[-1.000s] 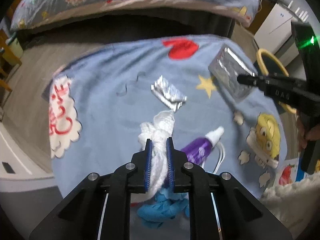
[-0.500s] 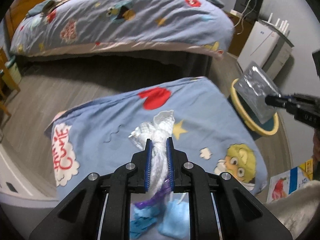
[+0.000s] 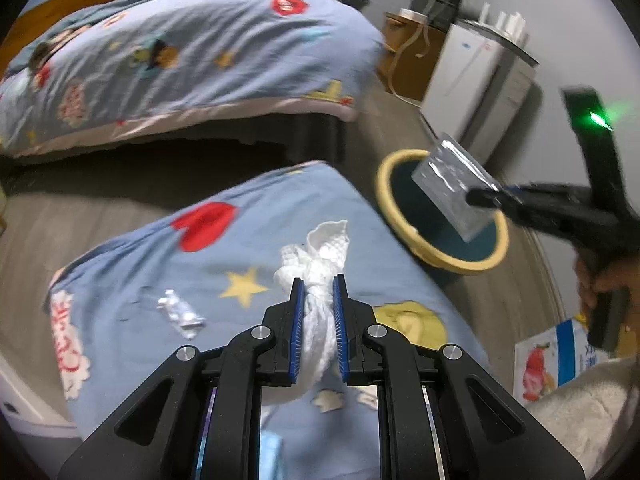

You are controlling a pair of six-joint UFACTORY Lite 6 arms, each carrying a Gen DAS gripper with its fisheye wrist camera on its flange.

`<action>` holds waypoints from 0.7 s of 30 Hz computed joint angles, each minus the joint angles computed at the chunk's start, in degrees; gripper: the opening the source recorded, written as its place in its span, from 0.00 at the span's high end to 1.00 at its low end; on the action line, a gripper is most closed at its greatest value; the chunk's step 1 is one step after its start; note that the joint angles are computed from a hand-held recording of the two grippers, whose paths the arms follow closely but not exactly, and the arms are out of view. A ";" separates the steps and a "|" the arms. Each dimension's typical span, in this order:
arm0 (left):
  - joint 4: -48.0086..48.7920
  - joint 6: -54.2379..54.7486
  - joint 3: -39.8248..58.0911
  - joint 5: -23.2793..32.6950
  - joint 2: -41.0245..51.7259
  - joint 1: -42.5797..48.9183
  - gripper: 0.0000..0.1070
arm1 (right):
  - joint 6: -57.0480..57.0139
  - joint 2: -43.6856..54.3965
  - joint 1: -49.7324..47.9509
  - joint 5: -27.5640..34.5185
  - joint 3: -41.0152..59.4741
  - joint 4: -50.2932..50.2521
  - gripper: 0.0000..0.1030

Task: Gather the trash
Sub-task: 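Carry tissue and blister pack over the bin and open both tools to drop them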

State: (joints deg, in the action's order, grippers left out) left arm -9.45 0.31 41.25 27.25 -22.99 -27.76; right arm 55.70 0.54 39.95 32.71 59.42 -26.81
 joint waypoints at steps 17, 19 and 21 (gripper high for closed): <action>11.41 -18.62 34.14 -5.08 38.97 -18.53 0.86 | -18.96 -8.90 -27.44 -12.31 -17.90 22.03 0.90; 8.13 -16.07 40.21 -4.64 44.79 -18.03 0.85 | -20.42 -8.87 -28.96 -13.00 -18.29 24.57 0.90; 9.14 -16.67 45.12 -3.87 49.44 -17.73 0.85 | -22.94 -9.51 -30.38 -14.12 -19.01 28.75 0.90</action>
State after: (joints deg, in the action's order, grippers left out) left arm -0.32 -16.36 86.37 23.38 26.45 -45.49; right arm 32.76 -8.97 9.57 18.59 40.41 1.94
